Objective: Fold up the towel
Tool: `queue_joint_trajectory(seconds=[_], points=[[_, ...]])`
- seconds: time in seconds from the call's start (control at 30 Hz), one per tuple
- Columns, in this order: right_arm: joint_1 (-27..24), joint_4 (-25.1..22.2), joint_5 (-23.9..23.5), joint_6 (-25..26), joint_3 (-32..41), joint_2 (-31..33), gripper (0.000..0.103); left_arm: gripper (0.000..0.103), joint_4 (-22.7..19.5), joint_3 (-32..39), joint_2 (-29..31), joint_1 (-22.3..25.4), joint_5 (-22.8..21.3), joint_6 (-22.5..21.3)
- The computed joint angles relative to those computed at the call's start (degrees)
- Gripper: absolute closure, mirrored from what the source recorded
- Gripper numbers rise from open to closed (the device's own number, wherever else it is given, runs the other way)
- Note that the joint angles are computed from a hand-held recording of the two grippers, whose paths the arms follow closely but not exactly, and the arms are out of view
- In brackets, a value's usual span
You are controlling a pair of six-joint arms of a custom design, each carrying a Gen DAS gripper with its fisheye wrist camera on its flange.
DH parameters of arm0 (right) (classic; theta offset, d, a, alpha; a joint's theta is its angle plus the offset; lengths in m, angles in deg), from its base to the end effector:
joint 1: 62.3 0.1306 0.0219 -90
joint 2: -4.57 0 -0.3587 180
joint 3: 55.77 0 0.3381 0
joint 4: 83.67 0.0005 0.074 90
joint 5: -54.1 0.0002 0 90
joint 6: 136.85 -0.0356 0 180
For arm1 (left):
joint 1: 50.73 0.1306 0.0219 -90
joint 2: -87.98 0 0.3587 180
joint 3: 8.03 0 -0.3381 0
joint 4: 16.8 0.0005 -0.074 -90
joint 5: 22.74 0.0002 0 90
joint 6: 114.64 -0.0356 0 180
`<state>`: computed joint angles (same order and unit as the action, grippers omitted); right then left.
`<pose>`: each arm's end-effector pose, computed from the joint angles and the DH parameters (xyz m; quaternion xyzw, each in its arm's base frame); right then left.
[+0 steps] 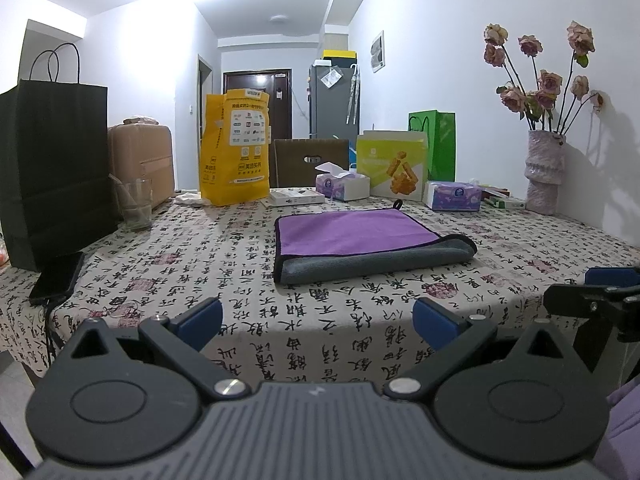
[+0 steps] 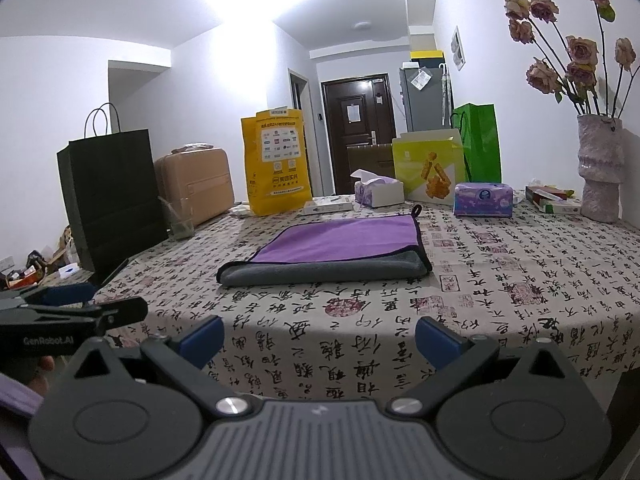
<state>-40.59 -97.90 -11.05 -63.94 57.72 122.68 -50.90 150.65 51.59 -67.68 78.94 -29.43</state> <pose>0.5896 0.2181 0.3852 0.0931 0.7987 0.0236 0.5940 0.7056 -0.2231 0.3956 0.2108 0.7844 -0.1436 0.5655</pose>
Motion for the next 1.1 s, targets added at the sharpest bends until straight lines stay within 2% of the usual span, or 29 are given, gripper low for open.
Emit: queue_joint_trajectory(seconds=[0.63, 0.87, 1.1], points=[[-0.1, -0.3, 0.0, 0.0, 0.3, 0.1, 0.001, 0.0, -1.9, 3.1, 1.5, 0.0, -0.2, -0.2], [-0.3, -0.1, 0.2, -0.5, 0.0, 0.2, 0.001, 0.0, -5.5, 8.6, 4.3, -0.2, -1.4, -0.2], [-0.4, -0.1, 0.6, -1.0, -0.3, 0.3, 0.001, 0.0, -6.2, 7.7, 4.3, -0.7, -1.6, -1.0]])
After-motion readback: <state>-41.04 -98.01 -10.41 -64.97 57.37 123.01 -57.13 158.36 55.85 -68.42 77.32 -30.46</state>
